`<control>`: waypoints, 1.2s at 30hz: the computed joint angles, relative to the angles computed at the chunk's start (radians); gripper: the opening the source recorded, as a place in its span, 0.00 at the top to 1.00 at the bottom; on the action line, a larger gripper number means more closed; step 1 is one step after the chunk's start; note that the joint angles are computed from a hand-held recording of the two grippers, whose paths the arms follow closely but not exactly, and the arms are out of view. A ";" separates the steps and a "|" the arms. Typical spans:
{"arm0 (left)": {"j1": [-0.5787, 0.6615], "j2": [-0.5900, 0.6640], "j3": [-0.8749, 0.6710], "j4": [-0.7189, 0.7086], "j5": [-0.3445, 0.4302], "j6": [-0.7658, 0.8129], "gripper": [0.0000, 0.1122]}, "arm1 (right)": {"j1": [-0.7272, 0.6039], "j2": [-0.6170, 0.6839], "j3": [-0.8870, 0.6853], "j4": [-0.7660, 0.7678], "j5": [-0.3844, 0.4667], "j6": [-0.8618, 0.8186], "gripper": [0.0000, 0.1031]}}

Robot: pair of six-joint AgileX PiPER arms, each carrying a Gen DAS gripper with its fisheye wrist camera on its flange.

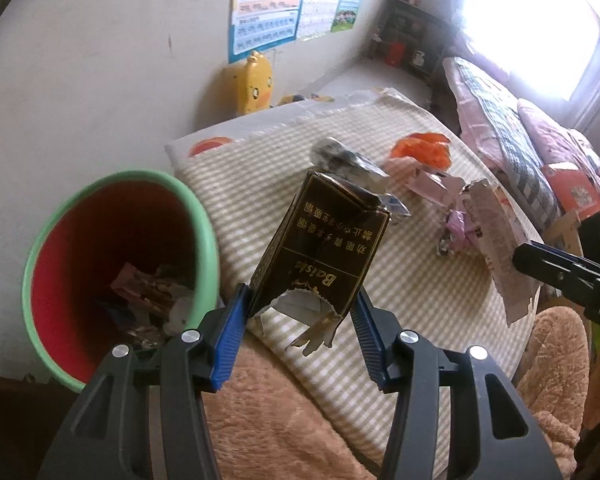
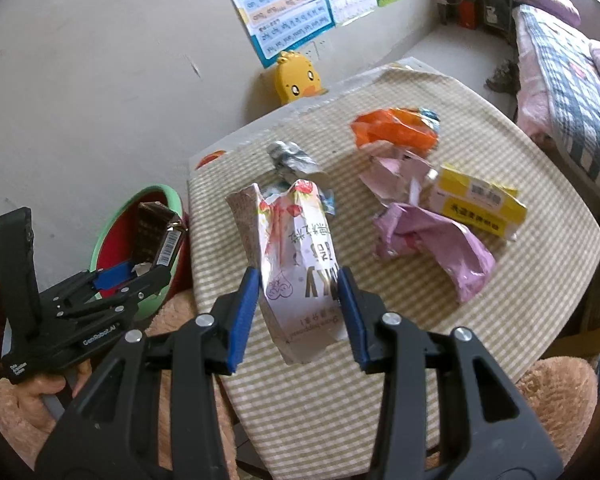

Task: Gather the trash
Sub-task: 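Open both tools over the bin to drop the box and Pocky wrapper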

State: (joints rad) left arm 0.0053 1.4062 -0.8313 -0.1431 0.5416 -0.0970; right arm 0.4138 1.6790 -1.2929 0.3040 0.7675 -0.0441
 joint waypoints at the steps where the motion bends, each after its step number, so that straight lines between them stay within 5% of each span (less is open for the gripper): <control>1: 0.017 -0.006 0.007 0.005 -0.005 0.006 0.57 | 0.012 0.005 -0.011 -0.009 0.003 0.009 0.61; 21: 0.457 -0.015 0.083 -0.080 -0.033 0.268 0.57 | 0.261 0.215 -0.309 -0.097 0.065 0.112 0.61; 30: 0.528 0.020 0.087 -0.067 -0.041 0.276 0.56 | 0.332 0.390 -0.534 -0.018 0.158 0.091 0.61; 33: 0.536 0.035 0.081 -0.034 -0.045 0.246 0.55 | 0.339 0.466 -0.645 0.034 0.199 0.075 0.61; 36: 0.547 0.037 0.077 0.002 -0.047 0.201 0.40 | 0.335 0.538 -0.743 0.090 0.229 0.066 0.55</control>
